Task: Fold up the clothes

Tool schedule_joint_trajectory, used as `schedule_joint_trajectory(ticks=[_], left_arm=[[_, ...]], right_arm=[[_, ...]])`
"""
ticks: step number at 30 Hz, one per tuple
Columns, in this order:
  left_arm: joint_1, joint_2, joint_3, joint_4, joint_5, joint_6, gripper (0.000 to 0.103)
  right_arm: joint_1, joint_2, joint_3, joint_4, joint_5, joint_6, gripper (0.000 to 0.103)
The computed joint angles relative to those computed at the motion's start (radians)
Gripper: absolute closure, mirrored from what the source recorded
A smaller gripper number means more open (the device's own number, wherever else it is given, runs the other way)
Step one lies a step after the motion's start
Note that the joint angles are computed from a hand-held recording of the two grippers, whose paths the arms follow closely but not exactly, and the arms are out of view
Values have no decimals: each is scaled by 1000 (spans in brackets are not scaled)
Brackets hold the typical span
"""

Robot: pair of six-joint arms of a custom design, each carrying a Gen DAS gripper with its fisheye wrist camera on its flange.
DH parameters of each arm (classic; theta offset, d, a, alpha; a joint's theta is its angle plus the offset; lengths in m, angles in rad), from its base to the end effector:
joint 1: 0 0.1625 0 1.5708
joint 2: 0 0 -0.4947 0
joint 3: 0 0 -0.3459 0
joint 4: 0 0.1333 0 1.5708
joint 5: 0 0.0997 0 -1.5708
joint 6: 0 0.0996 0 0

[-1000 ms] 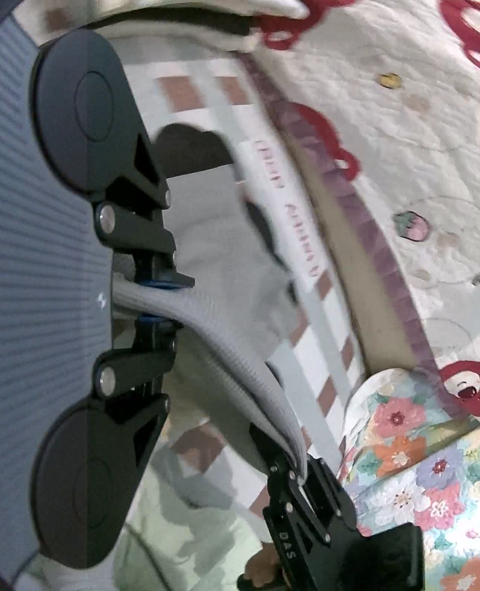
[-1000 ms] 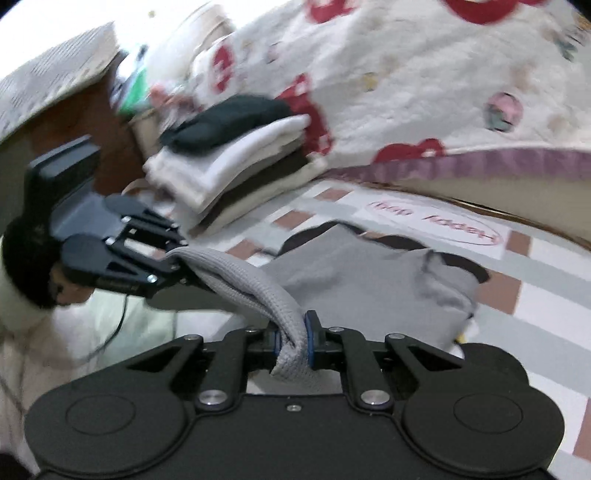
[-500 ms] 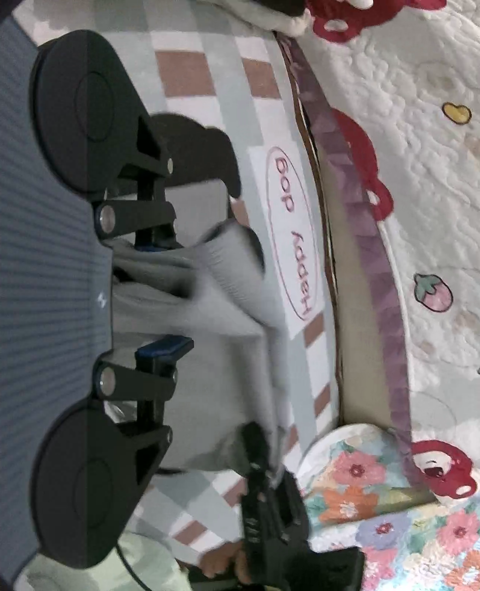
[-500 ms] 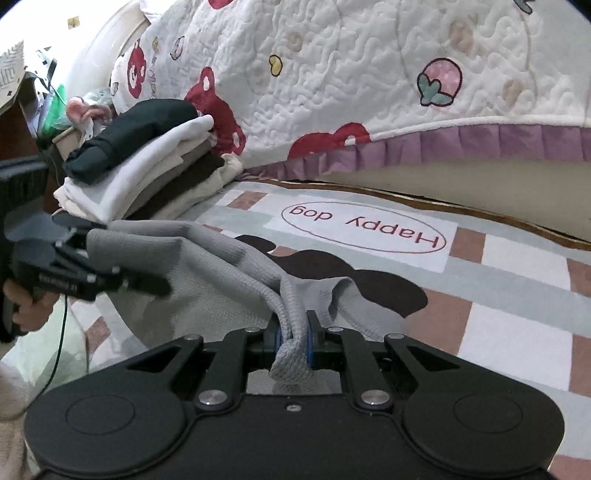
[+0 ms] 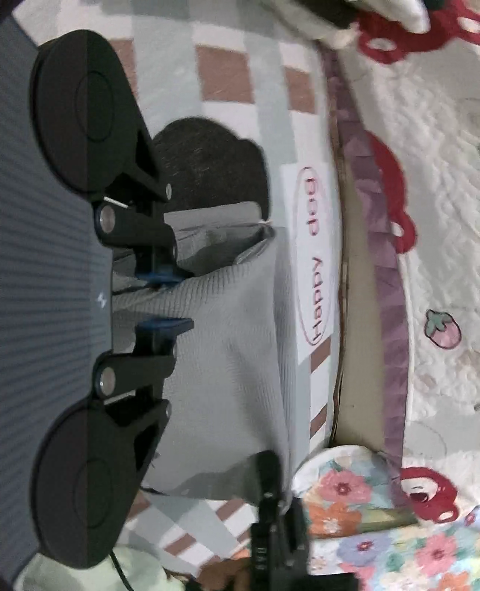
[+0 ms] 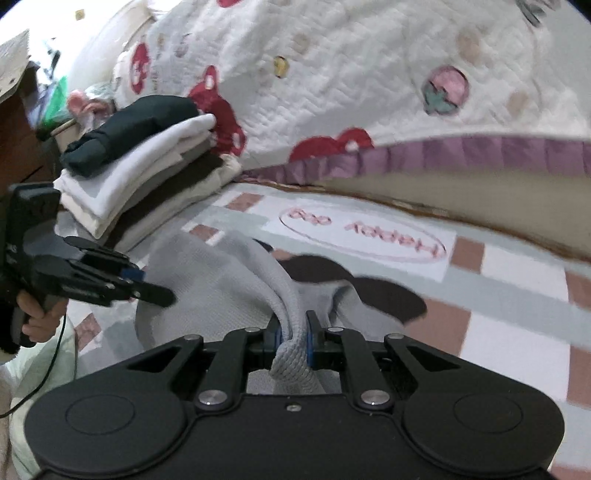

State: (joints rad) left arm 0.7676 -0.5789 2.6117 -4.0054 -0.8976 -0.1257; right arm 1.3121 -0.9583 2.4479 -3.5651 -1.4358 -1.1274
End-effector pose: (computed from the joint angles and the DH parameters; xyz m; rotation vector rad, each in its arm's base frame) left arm -0.1393 -0.4060 0.0908 0.6836 2.4931 -0.8736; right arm 0.0274 -0.4701 0.1843 1.2406 -2.5565 0.6863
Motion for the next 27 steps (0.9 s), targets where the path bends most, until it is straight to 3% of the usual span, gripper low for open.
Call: schedule_joint_trajectory(ticks=[3, 7, 10, 12, 14, 15, 18, 21, 25, 27], left_arm=[[-33, 26, 15, -85, 55, 8, 89], [-38, 89, -5, -178, 172, -67, 86], [20, 93, -60, -89, 168, -49, 86], [42, 96, -79, -63, 159, -32, 85], [45, 102, -73, -84, 153, -28, 85], [46, 101, -72, -89, 151, -18, 85], [48, 105, -73, -107, 143, -2, 85], [58, 116, -86, -137, 121, 38, 89], [53, 128, -84, -171, 114, 69, 91], [48, 127, -76, -183, 114, 78, 91]], right_arm=[[51, 12, -26, -8, -32, -13, 91], [134, 67, -90, -51, -155, 68, 91], [159, 134, -159, -42, -252, 136, 84], [149, 143, -206, 9, -301, 284, 81], [112, 121, -211, 14, -273, 458, 74], [99, 108, -196, -17, -253, 496, 73], [71, 84, -121, -155, -189, 458, 72], [80, 89, -56, -230, -158, 298, 70], [128, 177, 1, -377, -202, 20, 49], [157, 232, -4, -448, -274, -58, 46]])
